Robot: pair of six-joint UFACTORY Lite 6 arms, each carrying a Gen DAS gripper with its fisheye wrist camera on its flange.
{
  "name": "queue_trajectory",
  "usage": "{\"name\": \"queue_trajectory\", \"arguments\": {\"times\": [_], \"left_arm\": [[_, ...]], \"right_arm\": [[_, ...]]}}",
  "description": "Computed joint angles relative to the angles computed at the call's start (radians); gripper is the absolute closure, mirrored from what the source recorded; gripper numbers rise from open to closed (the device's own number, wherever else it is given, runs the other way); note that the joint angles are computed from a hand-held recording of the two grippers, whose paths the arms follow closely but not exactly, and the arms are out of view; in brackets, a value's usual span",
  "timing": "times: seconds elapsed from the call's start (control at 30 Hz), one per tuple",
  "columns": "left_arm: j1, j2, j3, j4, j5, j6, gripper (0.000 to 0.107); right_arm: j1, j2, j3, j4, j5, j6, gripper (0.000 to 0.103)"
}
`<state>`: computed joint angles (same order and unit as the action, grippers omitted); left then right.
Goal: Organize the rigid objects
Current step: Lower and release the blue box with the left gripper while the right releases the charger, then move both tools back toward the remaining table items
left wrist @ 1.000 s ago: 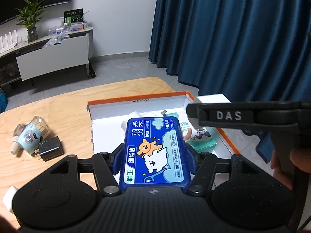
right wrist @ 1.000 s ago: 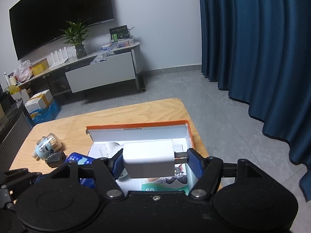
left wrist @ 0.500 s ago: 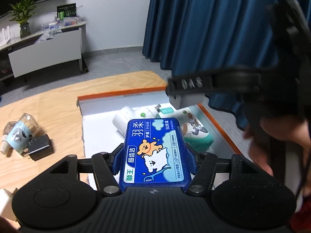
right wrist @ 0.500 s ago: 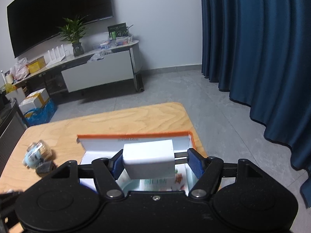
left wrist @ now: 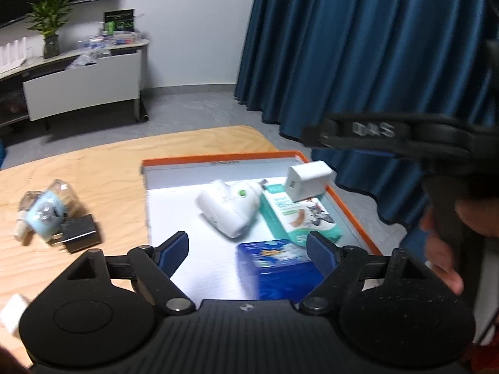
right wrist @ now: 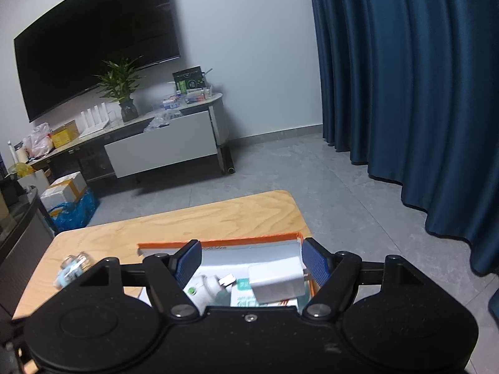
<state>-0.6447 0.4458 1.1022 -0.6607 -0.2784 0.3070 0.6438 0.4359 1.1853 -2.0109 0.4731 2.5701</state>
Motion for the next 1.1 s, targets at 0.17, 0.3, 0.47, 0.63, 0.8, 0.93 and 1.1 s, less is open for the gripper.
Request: {"name": "queue_trajectory", "arguments": {"times": [0.17,0.3,0.47,0.63,0.8,0.93,1.1], "left_arm": [[0.021,-0.065,-0.072,-0.117,-0.022,0.085,0.020],[0.039,-0.132,-0.147,-0.184,-0.051,0.129,0.018],[0.063,-0.206,-0.234,-0.227,-0.084,0.157,0.015],[0.105,-0.285,-0.331,-0.227,-0.104,0.146,0.014],[0.151,-0.357,-0.428,-0.216,-0.128,0.136,0.013],[0.213,-0.404,-0.498,-0.148,-0.126,0.065,0.013],[0.314,-0.463,-0.558,-0.010,-0.109,-0.069,0.013]], "right_arm": [[0.054,-0.045,-0.044,0.035,0.016,-0.024,0.018],[0.097,-0.046,-0.043,0.055,0.022,-0.031,0.018],[0.145,-0.004,0.015,0.099,0.008,-0.074,0.018],[0.191,0.049,0.086,0.144,-0.005,-0.125,0.018],[0.228,0.101,0.155,0.191,-0.014,-0.181,0.018],[0.246,0.143,0.206,0.224,-0.029,-0.215,0.018],[0.267,0.181,0.251,0.270,-0.040,-0.267,0.018]]}}
